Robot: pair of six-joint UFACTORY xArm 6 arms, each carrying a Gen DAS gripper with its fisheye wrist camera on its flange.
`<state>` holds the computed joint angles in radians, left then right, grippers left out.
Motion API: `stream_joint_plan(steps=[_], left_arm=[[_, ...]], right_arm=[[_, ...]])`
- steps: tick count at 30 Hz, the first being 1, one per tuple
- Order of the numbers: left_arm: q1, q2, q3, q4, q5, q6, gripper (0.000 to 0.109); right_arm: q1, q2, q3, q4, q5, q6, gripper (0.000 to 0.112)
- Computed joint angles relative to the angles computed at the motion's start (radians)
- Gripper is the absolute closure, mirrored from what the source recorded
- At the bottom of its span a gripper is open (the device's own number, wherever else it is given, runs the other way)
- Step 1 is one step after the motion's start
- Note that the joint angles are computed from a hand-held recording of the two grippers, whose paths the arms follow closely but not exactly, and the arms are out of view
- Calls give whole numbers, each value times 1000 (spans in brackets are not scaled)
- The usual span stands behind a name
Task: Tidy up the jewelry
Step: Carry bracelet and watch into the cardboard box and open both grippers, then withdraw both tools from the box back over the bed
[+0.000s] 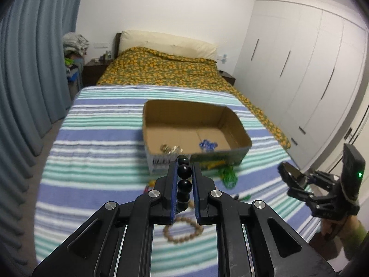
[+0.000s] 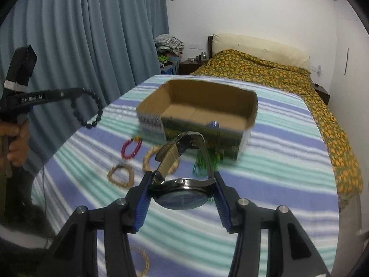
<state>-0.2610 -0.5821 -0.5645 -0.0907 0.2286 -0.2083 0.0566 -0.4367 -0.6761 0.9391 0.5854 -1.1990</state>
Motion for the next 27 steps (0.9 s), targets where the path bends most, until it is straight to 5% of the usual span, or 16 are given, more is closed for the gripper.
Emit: stream_joint_plan(steps=[8,15,22,24,25,26,27], left_arm=[[20,412,-376,-325,36,321,98],[57,749,-708,-216,156,253,98],[68,917,-851,-62,203,106,96],[71,925,-852,48,218,3,72],[70,921,-848,90,227,-35,43],[71,891,-809,162,217,-96,26],[72,863,-772,212,195,-133,23]], right_arm=[[71,465,-476,-118,8,178,61],[100,863,-935,-326,129,473,61],[121,1067,-1155,-480,144,645,59],[116,1106,-1212,-544,181,734,57],[109,1110,-1223,-538,193,744,55],[103,1086,-1192,-530,181,756,55],[100,1069,-1176,-528,168,762,54]])
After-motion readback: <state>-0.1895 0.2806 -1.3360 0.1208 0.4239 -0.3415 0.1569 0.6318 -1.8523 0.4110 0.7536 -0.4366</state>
